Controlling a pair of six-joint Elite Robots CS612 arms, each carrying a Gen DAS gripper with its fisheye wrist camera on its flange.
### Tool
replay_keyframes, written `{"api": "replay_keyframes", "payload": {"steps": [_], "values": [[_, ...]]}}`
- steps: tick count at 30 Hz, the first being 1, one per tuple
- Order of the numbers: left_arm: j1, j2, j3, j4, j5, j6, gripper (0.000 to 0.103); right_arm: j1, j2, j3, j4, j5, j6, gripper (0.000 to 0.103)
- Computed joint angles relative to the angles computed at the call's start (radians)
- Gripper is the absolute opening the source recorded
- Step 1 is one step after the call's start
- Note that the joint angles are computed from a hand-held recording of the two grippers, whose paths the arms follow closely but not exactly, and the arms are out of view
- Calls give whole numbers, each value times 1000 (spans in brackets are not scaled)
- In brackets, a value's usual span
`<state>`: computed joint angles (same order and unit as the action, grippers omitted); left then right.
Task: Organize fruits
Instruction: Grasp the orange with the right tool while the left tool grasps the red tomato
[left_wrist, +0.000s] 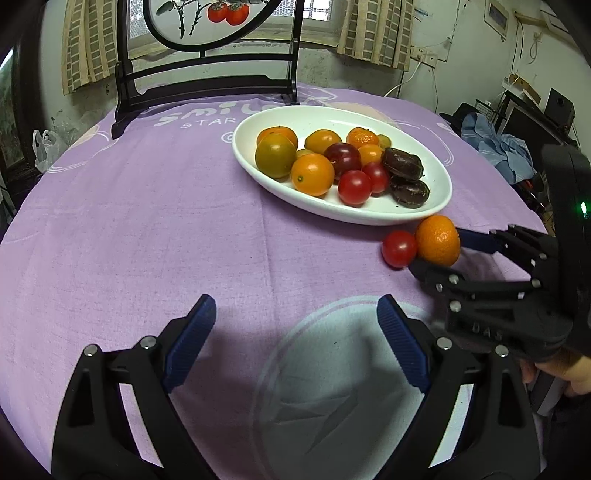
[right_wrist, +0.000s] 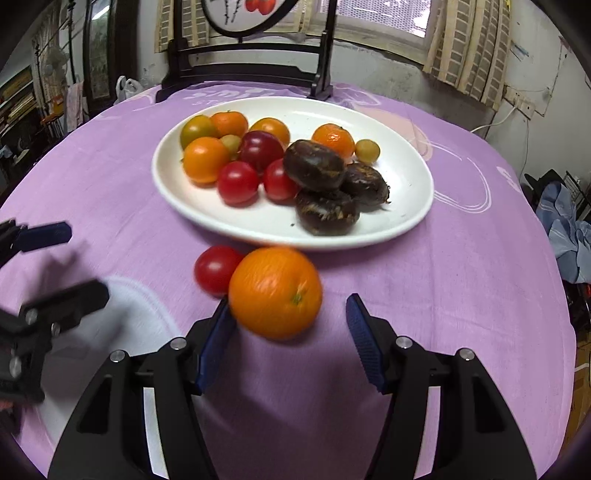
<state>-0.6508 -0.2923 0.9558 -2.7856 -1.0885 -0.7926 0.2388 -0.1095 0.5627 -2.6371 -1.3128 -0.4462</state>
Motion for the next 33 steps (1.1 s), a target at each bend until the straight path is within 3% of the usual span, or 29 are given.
{"api": "replay_keyframes", "payload": {"steps": [2,4,7,13,21,33], "values": [[0,1,-3,5,-2,0,91,-3,-1,-1,12,41,-8,45],[0,3,-7,11,-2,4,91,-1,-5,13,-13,31,-11,44],[-1,5,-11,18,-1,10,91,-13,-22,40,-11,83,20,44],[-6,11,-15,2,2,29,91,-31,-93,185,-113,105,32,44],[-15,27,-64,56,-7,44,91,-47,-137,282,-176,85,36,44],[-24,133,-317,263,14,38,90,-66,-151,302,-208,100,95,44]]}}
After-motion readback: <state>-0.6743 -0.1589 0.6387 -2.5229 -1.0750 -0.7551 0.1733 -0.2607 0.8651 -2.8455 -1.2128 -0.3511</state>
